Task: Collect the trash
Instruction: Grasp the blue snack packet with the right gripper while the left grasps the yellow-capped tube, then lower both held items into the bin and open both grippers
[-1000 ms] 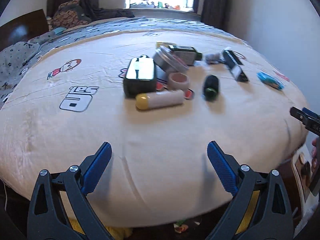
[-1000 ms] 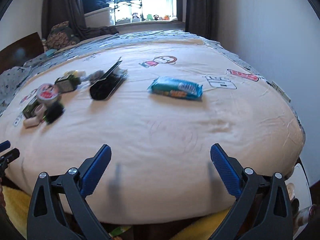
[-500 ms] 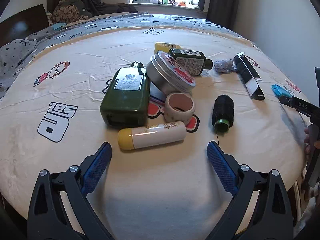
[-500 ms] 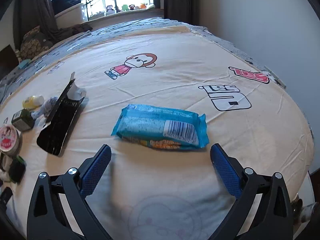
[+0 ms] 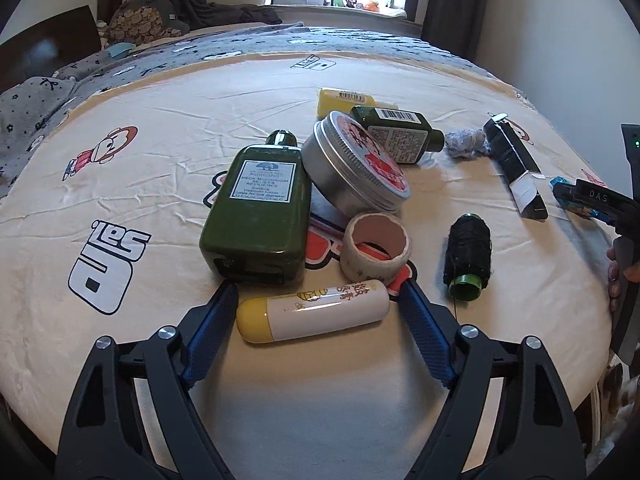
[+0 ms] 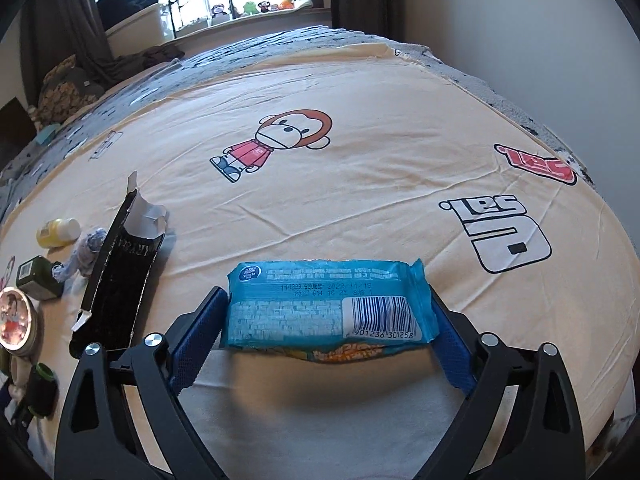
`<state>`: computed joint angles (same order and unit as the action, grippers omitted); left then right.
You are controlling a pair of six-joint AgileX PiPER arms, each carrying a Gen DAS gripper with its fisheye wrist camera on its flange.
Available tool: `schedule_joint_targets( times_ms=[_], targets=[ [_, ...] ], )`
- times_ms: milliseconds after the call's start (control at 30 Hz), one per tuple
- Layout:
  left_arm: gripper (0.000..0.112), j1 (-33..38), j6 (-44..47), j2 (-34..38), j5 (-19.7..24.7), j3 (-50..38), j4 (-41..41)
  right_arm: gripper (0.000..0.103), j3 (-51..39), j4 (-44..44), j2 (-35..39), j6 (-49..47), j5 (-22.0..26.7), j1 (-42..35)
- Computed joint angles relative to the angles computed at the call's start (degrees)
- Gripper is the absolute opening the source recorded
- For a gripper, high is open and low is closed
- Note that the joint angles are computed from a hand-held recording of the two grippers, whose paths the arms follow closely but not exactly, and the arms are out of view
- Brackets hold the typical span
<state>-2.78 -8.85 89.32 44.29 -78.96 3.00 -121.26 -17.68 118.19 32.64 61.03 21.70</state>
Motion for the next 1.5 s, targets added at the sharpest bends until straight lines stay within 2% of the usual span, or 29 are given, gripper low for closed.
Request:
schedule_joint_targets(
  times_ms=[133, 267, 467, 600, 800, 1033, 1233, 1500],
  targets=[
    [0.065, 1.4, 2.4, -0.7, 0.4, 0.3, -1.5, 0.084, 1.1, 0.1, -0.7, -1.0, -0.8, 0.4],
    [0.065, 1.8, 3.7, -2.0, 0.4, 1.6, -2.4, 0.082, 5.6, 0.3, -3.7, -1.1, -3.0, 1.5],
    [0.065, 1.4, 4.7, -7.3, 0.9, 5.0, -3.1, 0.082, 18.8, -3.8, -14.2, 1.4, -8.3, 6.6],
    [0.065, -0.6, 3.6, -12.9, 1.4, 7.6, -1.7, 0.082, 27.0, -7.8, -22.3, 4.2, -10.1, 11.6],
    [0.065, -6.4, -1.5, -22.0, 2.9, 11.5, 1.9, 0.082, 37.8, -12.3, -33.3, 10.1, -11.1, 18.9],
    [0.065, -14.1, -9.1, -31.7, 6.0, 17.1, 7.7, 0.082, 48.0, -18.3, -42.0, 19.2, -7.7, 30.5],
    [0.065, -18.6, -13.2, -36.6, 8.3, 22.8, 10.0, 0.082, 52.6, -14.0, -43.5, 17.5, -6.5, 35.3],
    [0.065, -22.6, -15.4, -38.2, 8.1, 31.9, 8.1, 0.082, 60.1, -8.4, -43.4, 21.6, -10.7, 36.7]
  ],
)
